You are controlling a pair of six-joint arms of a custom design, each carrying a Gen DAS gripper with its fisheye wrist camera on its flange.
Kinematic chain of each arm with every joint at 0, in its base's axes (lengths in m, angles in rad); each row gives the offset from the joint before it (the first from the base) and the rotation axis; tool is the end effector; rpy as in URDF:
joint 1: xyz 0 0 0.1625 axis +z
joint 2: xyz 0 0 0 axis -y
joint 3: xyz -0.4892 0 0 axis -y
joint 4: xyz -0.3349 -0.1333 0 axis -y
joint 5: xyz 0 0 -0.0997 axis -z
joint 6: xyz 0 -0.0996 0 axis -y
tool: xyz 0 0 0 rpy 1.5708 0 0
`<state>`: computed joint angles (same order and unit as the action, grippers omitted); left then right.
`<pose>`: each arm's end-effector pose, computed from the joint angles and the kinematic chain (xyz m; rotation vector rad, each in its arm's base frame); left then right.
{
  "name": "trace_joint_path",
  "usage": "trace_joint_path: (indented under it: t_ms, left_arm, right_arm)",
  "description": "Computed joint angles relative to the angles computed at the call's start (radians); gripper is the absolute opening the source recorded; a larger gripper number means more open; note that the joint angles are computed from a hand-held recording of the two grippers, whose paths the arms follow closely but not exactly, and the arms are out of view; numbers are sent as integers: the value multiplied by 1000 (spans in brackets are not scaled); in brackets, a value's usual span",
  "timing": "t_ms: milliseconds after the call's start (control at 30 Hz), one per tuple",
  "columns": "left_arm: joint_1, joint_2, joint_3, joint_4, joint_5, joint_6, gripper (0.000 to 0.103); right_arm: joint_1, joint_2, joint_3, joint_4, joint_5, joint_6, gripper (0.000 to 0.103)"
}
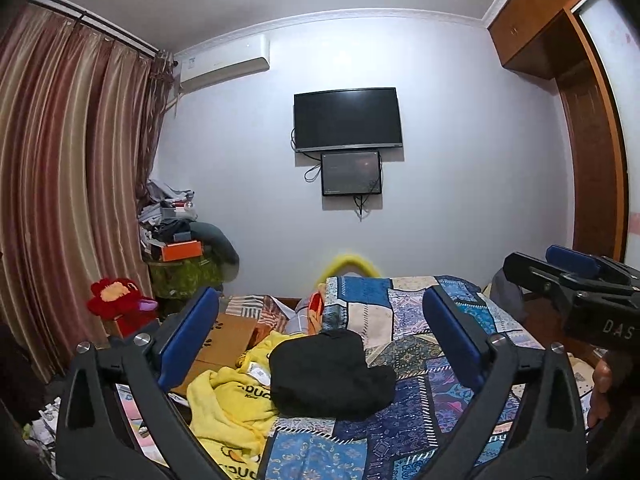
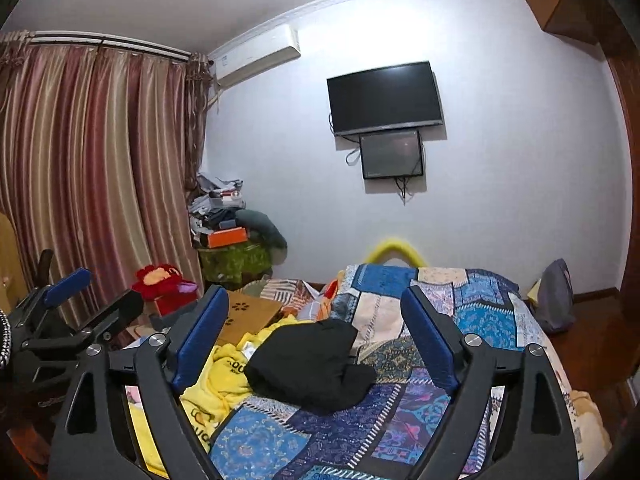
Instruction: Fold large clothes
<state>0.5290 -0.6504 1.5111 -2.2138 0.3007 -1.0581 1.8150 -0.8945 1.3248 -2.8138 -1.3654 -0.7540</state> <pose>-0.4989 -0.5562 0.2120 0.2040 1.4571 -1.6340 0.3304 -0.6905 0.4097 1.4782 -2.4470 1.2635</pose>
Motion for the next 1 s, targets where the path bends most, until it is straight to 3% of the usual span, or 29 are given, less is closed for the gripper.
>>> trace_joint_path:
  t_ms: [1000]
  left_arm:
    - [16, 31, -17, -66, -26, 45, 102]
  right_arm:
    - [-9, -32, 17, 51, -23, 4, 86]
